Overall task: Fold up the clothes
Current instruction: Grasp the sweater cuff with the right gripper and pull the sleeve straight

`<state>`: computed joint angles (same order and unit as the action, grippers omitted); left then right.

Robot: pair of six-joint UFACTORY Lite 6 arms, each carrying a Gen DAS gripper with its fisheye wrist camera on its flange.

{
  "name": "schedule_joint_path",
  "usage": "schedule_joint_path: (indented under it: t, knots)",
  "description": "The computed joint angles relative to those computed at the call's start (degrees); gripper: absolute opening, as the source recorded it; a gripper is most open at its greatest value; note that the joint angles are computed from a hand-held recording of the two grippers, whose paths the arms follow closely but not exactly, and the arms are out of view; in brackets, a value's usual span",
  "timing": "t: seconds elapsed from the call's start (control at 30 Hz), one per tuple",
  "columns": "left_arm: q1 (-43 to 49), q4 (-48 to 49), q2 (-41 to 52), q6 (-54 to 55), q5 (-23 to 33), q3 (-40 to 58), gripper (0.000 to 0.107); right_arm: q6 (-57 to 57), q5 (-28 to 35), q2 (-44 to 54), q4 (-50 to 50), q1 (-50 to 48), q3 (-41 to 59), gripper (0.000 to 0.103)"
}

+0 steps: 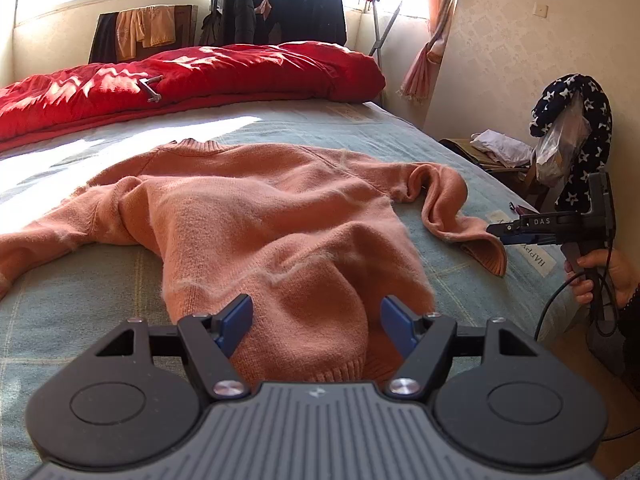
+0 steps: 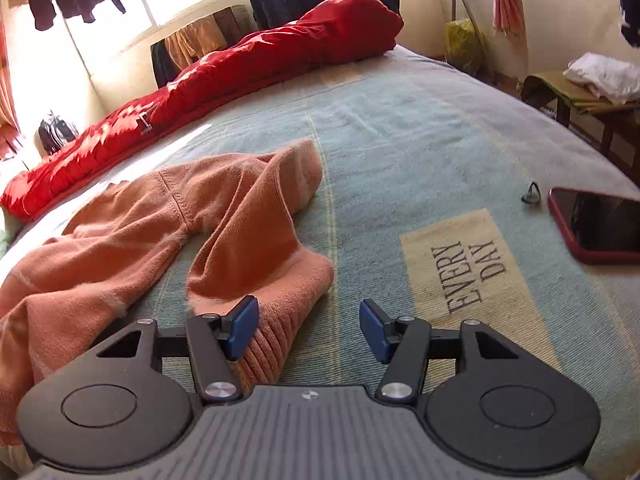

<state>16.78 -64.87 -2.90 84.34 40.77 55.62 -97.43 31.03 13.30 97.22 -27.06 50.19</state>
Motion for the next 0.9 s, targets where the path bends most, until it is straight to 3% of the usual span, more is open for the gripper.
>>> schedule_joint_path:
  t: [0.13, 0.33, 0.37, 0.4, 0.43, 0.53, 0.73, 0.9]
  knots:
    - [-1.4, 1.2, -0.1, -1.5, -1.6, 0.1, 0.072, 3.3, 5.6, 7.8, 3.8, 0.8, 3.5, 0.064]
    - [-2.7, 1.6, -0.3, -2.3, -2.8, -0.3, 0.072, -0.9, -2.4, 8.5, 9.0, 8.4, 6.1, 0.068]
    - [-2.8, 1.6, -0.2, -2.2, -2.9, -0.3, 0.072, -1.9, -3.3, 7.9, 10.2, 8.9, 5.8, 0.061]
    - [-2.8, 1.5, -0.2, -2.1, -2.9, -0.4, 0.072, -2.6, -3.2, 7.5, 10.8, 8.8, 5.5, 0.043]
    - [-2.8, 1.5, -0.2, -2.0, -2.8, -0.4, 0.072, -1.9, -2.3, 7.3, 10.1, 8.1, 5.3, 0.033]
    - [-2.5, 1.3, 0.1, -1.6, -2.4, -0.2, 0.072, -1.9, -1.0, 5.7, 9.6, 6.1, 4.3, 0.023]
    - [-2.1, 0.9, 0.0, -1.1, -1.9, -0.3, 0.072, -9.7, -13.6, -0.4, 10.5, 6.7, 4.9, 0.019]
    - [-2.2, 0.8, -0.1, -1.1, -2.1, -0.4, 0.072, -14.6, -26.2, 1.8, 9.7, 6.4, 13.5, 0.019]
